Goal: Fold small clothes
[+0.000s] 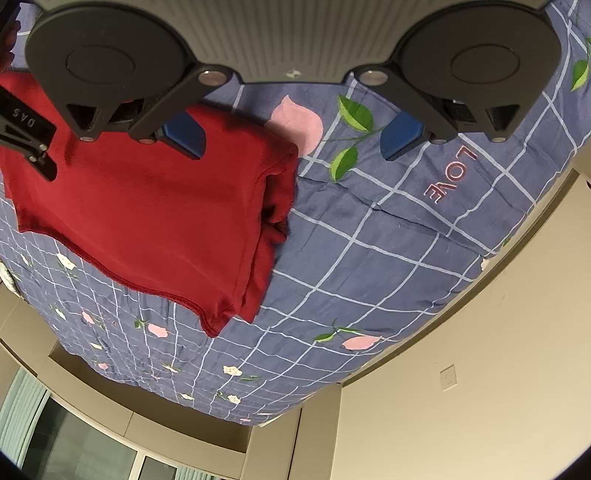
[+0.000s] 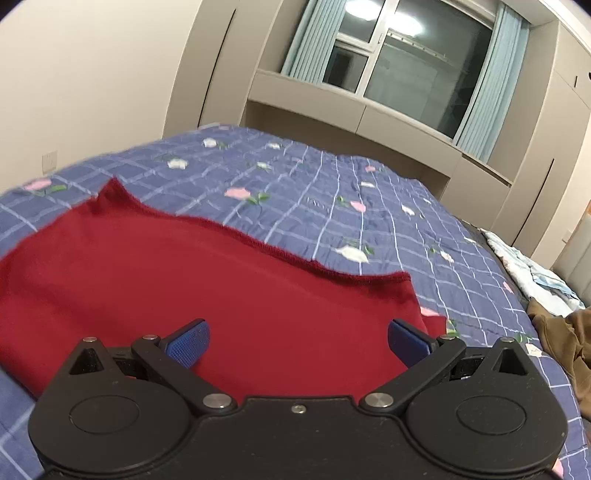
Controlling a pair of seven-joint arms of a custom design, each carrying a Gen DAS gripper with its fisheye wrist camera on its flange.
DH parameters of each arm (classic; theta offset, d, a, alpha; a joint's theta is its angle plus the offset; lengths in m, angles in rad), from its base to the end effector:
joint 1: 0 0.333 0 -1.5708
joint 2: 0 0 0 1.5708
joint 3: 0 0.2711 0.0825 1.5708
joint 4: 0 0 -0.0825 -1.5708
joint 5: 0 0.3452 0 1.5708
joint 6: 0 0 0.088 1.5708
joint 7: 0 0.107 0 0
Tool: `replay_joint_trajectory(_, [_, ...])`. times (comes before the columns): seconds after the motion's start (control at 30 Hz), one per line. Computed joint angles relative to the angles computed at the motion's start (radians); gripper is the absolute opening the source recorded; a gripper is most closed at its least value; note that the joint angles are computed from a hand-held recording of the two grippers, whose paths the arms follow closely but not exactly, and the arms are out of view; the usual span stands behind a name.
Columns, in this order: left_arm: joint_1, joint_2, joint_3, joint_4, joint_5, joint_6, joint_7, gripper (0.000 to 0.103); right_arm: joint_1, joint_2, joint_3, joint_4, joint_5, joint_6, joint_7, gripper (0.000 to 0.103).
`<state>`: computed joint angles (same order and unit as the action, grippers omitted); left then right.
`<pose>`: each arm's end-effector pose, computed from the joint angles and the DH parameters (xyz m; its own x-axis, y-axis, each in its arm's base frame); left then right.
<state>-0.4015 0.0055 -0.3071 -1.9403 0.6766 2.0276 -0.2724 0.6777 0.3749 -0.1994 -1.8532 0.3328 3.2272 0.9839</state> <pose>0.4308 -0.3217 0.4663 0.7132 -0.6850 0.1487 -0.5089 -0.6519 -0.5621 0.5701 0.2773 0.4277 0.5477 -0.7823 0.2967 -0.3186 -0.5229 -0.7906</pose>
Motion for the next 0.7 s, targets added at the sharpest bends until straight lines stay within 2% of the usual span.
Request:
replay_joint_trajectory(0.07, [0.000,0.001,0.000,0.000,-0.001,0.000,0.001,0.102,0.019,0.021,-0.026,0.015,-0.012,-0.022,0.008,0.102])
replay_joint_trajectory(0.17, [0.001,0.005,0.002,0.003,-0.004,0.001,0.006,0.102,0.007,0.031,-0.014,0.008,-0.021,-0.030,0.018,0.102])
replay_joint_trajectory(0.3, [0.001,0.007,0.003,0.003,-0.006,0.001,0.009,0.102,-0.050,0.038,0.051,0.006,-0.008,-0.022,0.009,0.102])
replay_joint_trajectory(0.43, [0.001,0.014,0.004,0.010,-0.007,-0.002,0.014,0.102,-0.058,0.037,0.059,0.014,-0.013,-0.028,-0.001,0.102])
replay_joint_trajectory(0.53, [0.000,0.022,0.005,0.017,-0.008,-0.003,0.017,0.102,-0.123,0.029,0.142,0.006,0.007,0.013,-0.054,0.102])
replay_joint_trajectory(0.63, [0.001,0.028,0.008,0.021,-0.013,0.001,0.022,0.102,-0.091,0.045,0.107,0.023,0.019,-0.009,-0.061,0.102])
replay_joint_trajectory(0.67, [0.002,0.029,0.008,0.021,-0.012,0.003,0.024,0.102,-0.110,0.050,0.128,0.024,0.030,-0.008,-0.066,0.102])
replay_joint_trajectory(0.7, [0.002,0.031,0.009,0.021,-0.012,0.004,0.026,0.102,-0.158,0.054,0.182,0.022,0.047,0.007,-0.085,0.102])
